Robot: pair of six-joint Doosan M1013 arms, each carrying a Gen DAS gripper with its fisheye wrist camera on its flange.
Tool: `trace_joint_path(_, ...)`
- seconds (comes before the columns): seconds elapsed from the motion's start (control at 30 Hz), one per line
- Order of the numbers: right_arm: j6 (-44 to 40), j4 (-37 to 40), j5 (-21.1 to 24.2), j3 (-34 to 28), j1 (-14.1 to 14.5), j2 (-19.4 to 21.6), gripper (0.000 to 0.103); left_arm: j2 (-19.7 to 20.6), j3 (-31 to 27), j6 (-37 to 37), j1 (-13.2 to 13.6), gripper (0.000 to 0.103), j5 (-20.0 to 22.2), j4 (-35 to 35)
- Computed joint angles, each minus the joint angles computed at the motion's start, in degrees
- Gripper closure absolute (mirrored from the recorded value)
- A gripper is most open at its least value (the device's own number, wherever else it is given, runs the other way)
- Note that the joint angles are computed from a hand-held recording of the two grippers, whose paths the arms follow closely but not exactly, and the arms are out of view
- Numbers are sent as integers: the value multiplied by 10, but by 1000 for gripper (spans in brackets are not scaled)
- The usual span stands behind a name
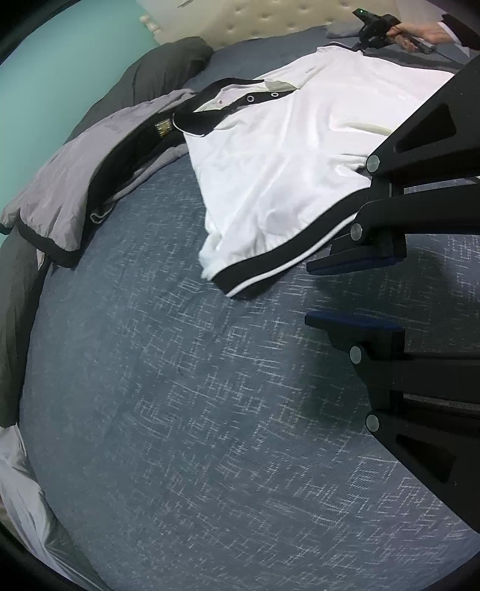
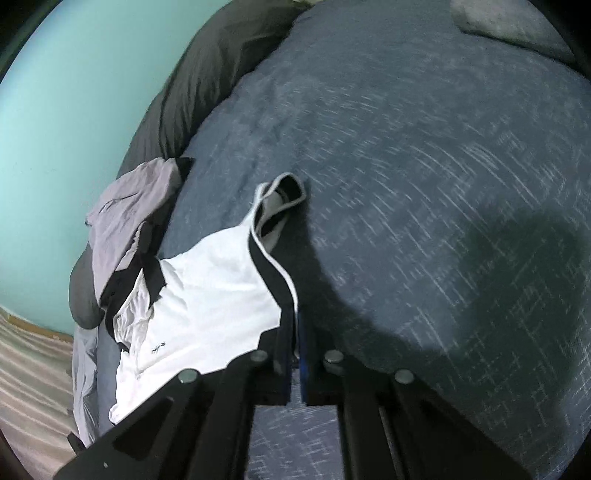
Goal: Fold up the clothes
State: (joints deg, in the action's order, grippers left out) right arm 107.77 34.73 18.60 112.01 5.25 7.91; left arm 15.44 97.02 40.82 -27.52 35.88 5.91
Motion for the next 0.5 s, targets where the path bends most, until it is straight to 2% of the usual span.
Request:
trace_joint_path(0.07,-2,11,-7,6,1,0,101,-2,5,1,0,81,-7,-10)
trace_joint_path(0.17,10,-19,-8,6,6,1,101,-2,7,13,-1,81,-8,-21)
trace_joint_path(0.2,-1,-18,-2,3,7,2,97,-1,6,17,-2,81,-7,-22)
trace_joint_path(0.27,-4,-20,5,-1,9,0,97,0,5,23,-4,81,-6,-23)
trace_joint_path(0.3,9,-35,3,-1,11,-3,93,2,4,27,-5,81,-6,-24)
trace_joint_path(0.33,24,-51,1,-1,13,-7,84,4,2,30,-6,81,-4,-26)
trace_joint_path(0.4,51,-74,-12,6,16,-17,78,8,-2,28,-10,81,1,-19)
trace_joint_path(0.5,59,-58,-41,28,21,-37,77,15,-8,10,-16,81,8,7)
